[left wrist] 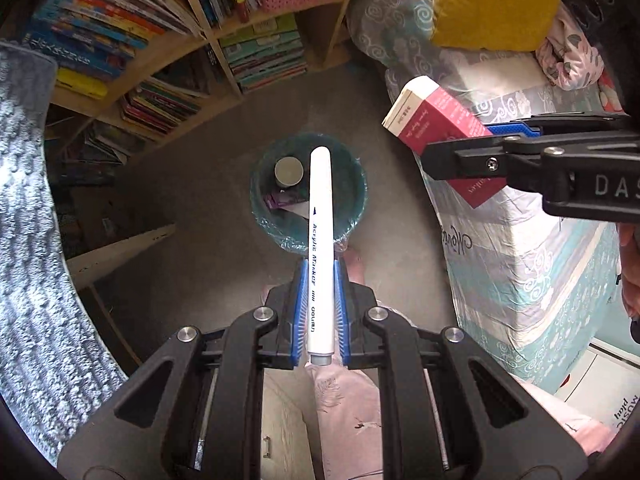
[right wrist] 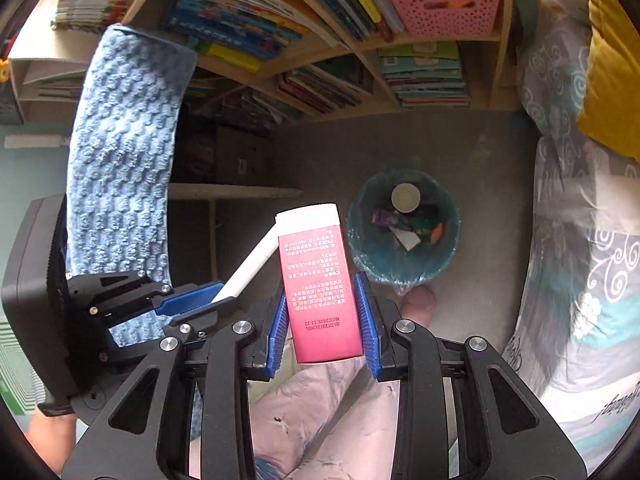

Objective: Collect trash
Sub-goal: 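Lift the marker and pink-red box and carry them over the wastebasket, then open both tools to drop the marker and box into the wastebasket, then move both tools back over the remaining trash on the rug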

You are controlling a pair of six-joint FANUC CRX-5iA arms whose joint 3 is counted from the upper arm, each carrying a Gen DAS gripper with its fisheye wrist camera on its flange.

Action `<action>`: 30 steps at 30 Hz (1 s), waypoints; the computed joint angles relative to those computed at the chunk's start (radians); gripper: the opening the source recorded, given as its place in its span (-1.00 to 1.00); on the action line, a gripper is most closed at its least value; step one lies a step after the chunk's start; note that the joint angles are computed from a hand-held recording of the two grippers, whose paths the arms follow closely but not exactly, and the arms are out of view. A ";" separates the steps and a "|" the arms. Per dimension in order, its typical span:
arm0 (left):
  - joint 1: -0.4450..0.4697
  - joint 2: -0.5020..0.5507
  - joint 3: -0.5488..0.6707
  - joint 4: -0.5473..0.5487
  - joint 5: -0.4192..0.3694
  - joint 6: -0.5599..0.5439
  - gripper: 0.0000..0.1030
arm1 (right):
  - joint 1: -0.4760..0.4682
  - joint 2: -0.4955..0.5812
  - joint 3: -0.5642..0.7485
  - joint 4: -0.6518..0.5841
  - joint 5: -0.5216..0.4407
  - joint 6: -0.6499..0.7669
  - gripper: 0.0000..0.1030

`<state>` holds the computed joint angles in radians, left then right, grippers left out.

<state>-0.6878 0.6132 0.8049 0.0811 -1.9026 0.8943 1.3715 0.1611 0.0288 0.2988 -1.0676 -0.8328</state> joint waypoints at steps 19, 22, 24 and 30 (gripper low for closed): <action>-0.043 0.096 -0.040 -0.062 0.060 0.020 -0.70 | -0.003 -0.034 -0.280 0.051 0.299 -0.260 -0.27; -0.048 0.089 -0.059 -0.068 0.092 0.027 -0.16 | 0.010 -0.041 -0.307 0.101 0.294 -0.350 0.17; -0.057 0.085 -0.059 -0.084 0.104 0.023 -0.06 | 0.018 -0.047 -0.313 0.119 0.282 -0.382 0.17; -0.046 0.074 -0.053 -0.071 0.101 0.022 -0.01 | 0.039 -0.069 -0.313 0.130 0.235 -0.409 0.17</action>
